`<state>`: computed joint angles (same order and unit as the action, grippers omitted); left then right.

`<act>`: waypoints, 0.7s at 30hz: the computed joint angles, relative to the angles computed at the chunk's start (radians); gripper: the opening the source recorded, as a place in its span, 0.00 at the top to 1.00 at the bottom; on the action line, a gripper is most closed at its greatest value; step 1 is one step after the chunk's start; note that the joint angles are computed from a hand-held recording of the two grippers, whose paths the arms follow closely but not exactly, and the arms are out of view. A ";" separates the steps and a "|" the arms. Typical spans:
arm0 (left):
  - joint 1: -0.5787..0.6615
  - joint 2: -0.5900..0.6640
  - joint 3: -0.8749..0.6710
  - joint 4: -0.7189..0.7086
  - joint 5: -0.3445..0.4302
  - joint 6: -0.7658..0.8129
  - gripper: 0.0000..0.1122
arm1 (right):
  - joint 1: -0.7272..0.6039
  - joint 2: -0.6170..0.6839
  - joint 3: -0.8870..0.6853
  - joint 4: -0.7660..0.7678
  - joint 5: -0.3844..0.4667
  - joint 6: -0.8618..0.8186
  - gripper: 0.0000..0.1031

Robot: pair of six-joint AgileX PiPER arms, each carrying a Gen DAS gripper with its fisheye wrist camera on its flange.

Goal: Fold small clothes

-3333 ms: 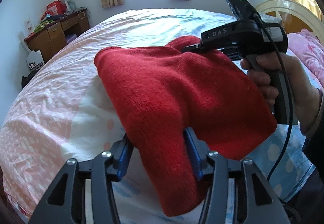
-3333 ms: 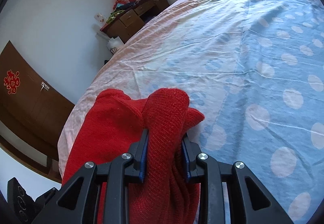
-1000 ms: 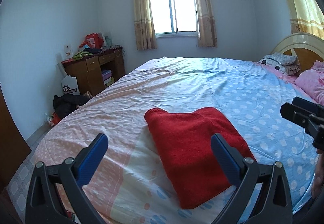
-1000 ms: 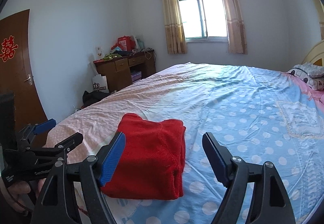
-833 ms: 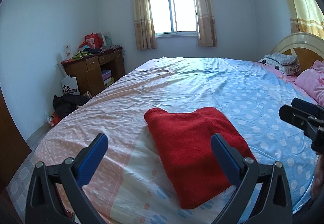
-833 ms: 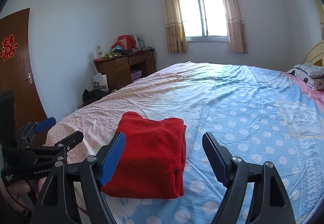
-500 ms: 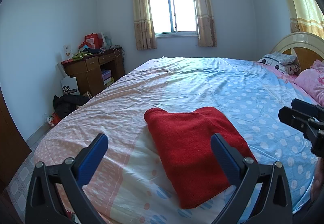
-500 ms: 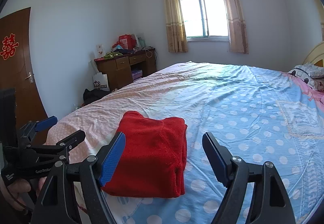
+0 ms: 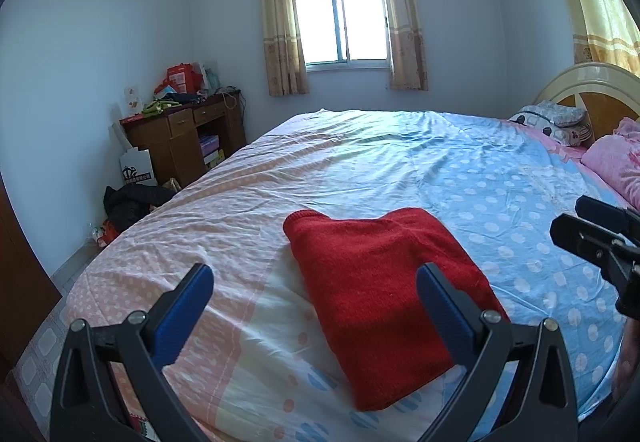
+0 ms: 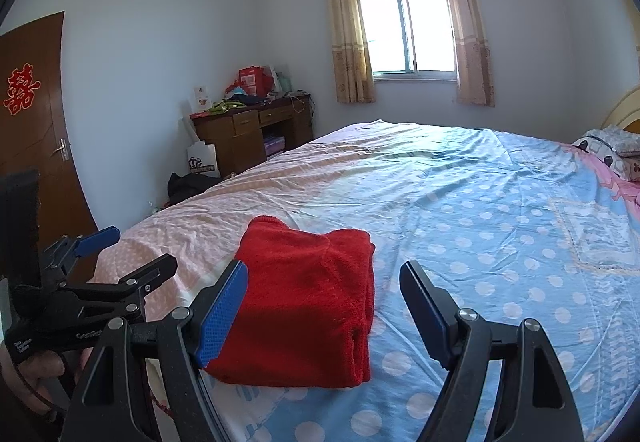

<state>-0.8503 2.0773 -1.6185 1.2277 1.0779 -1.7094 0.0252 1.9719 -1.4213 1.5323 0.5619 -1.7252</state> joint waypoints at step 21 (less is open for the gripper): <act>0.012 -0.035 0.046 0.007 -0.003 -0.024 0.08 | 0.000 -0.052 0.078 0.124 0.016 -0.153 0.23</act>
<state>-0.8380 2.0428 -1.5721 1.2347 1.0745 -1.7332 0.0255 1.9196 -1.3429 1.6561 0.5783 -1.8784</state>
